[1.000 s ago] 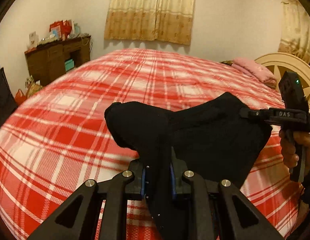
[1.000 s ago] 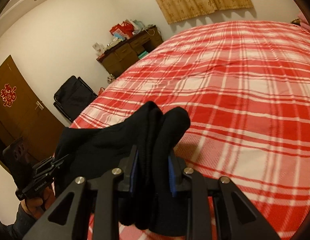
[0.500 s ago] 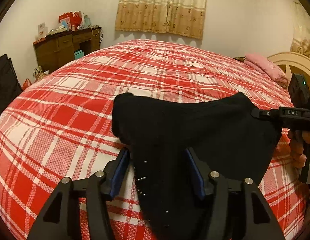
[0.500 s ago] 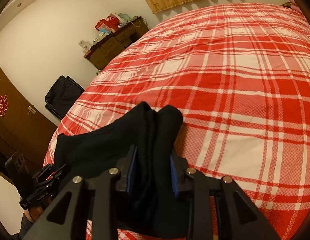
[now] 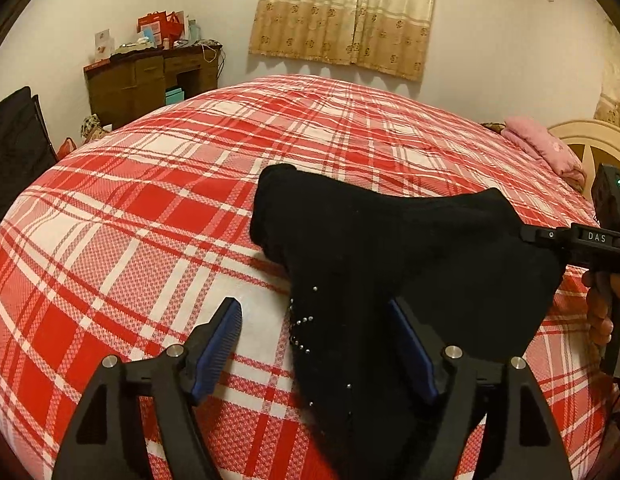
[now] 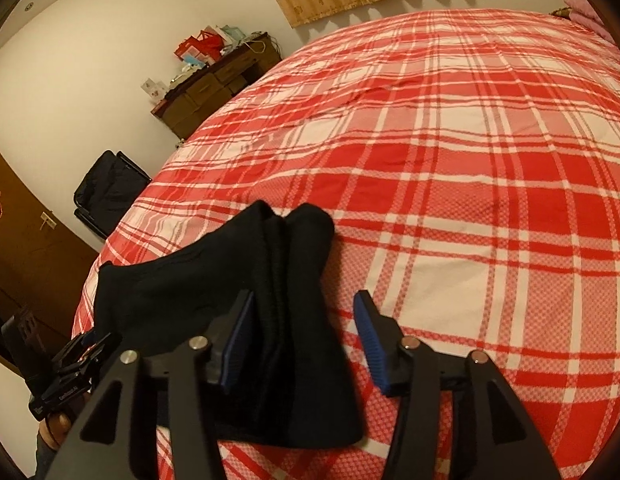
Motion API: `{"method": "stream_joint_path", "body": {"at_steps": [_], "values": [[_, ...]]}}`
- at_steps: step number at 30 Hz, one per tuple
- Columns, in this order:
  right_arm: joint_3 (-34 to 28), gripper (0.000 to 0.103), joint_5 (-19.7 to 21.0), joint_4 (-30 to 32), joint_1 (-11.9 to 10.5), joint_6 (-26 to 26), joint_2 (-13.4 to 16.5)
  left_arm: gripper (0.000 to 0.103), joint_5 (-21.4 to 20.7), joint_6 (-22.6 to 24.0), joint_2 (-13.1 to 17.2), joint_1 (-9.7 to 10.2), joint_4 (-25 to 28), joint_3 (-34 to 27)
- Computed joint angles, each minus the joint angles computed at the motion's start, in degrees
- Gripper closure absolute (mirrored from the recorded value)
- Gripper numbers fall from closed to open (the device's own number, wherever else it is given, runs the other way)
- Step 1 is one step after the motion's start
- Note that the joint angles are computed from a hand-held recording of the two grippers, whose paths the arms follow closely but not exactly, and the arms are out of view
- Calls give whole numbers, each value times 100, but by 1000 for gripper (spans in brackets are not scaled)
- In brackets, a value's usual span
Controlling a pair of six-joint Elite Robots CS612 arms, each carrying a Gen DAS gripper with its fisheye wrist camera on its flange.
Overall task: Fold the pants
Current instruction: 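Open both tools and pull them back from the folded pants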
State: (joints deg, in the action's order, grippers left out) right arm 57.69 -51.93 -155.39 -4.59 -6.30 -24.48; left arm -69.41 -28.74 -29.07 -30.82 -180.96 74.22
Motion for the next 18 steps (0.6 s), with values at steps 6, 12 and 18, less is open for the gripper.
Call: {"method": "stream_joint_path", "body": {"at_steps": [6, 12, 18], "values": [[91, 42, -279, -42, 34, -38, -61, 26, 137, -62, -114, -35, -33, 179], [726, 16, -705, -734, -11, -114, -412, 26, 851, -53, -350, -187, -434, 634], [1786, 12, -751, -1663, -144, -303, -982, 23, 1330, -18, -573, -369, -928, 992]]}}
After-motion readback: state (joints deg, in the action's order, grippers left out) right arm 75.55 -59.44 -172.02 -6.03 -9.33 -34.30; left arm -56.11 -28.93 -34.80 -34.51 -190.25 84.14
